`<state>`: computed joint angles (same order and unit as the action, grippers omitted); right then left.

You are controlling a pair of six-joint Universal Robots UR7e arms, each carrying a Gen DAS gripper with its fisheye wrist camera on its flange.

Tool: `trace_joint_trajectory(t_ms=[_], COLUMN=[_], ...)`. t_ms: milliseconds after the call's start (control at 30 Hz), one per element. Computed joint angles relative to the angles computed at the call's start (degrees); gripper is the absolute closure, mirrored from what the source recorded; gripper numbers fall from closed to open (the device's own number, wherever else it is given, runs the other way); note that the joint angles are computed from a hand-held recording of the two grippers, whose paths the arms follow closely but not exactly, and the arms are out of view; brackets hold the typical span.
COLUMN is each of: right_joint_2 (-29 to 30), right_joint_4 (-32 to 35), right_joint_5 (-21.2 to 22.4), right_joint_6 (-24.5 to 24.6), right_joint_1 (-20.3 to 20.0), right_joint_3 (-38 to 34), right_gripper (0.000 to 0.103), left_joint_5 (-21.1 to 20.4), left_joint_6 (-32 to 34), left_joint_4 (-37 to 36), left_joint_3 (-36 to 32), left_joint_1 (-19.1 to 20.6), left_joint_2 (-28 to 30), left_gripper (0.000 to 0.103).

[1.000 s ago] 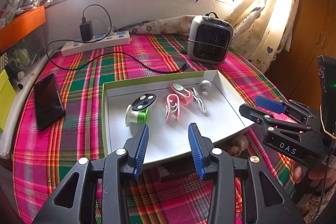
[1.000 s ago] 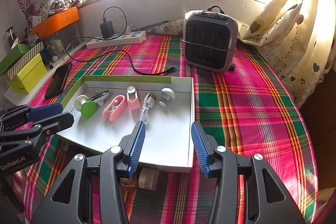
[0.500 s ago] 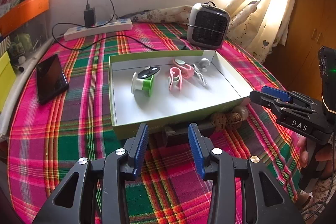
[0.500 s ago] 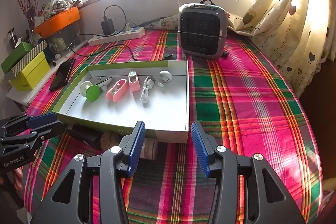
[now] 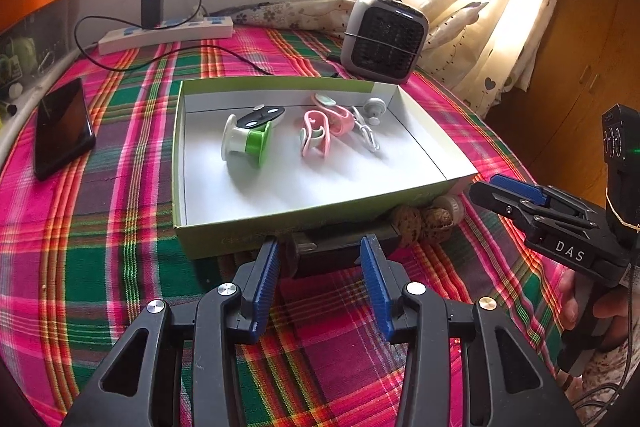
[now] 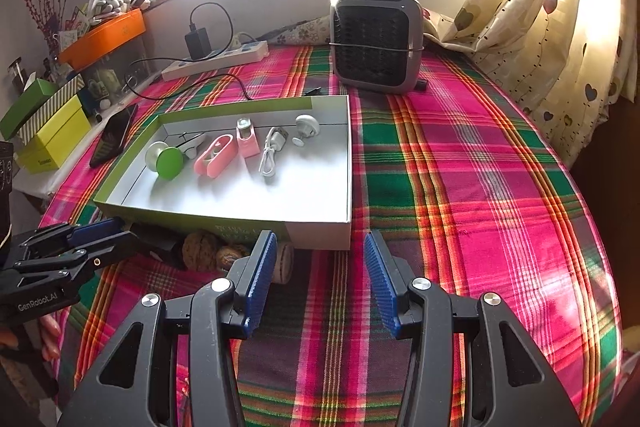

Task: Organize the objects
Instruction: 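Lift both tools out of the box back toward the remaining items, then grasp the black stick with the left tool while the right tool approaches the white cylinder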

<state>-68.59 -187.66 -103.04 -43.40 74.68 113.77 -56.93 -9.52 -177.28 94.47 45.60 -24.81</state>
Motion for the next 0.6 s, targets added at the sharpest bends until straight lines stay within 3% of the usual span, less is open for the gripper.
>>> trace_joint_trajectory(t_ms=[433, 600], right_joint_2=[0.0, -0.3], right_joint_4=[0.2, 0.1], right_joint_5=[-0.1, -0.2], right_joint_6=[0.2, 0.2], right_joint_1=[-0.1, -0.4], right_joint_3=[0.0, 0.4], right_gripper=[0.056, 0.056], left_joint_5=[-4.4, -3.4], left_joint_6=[1.4, 2.7], left_joint_4=[0.9, -0.9], left_joint_3=[3.0, 4.1], left_joint_1=[-1.3, -1.9], left_joint_2=[-1.4, -2.1], left_gripper=[0.063, 0.063])
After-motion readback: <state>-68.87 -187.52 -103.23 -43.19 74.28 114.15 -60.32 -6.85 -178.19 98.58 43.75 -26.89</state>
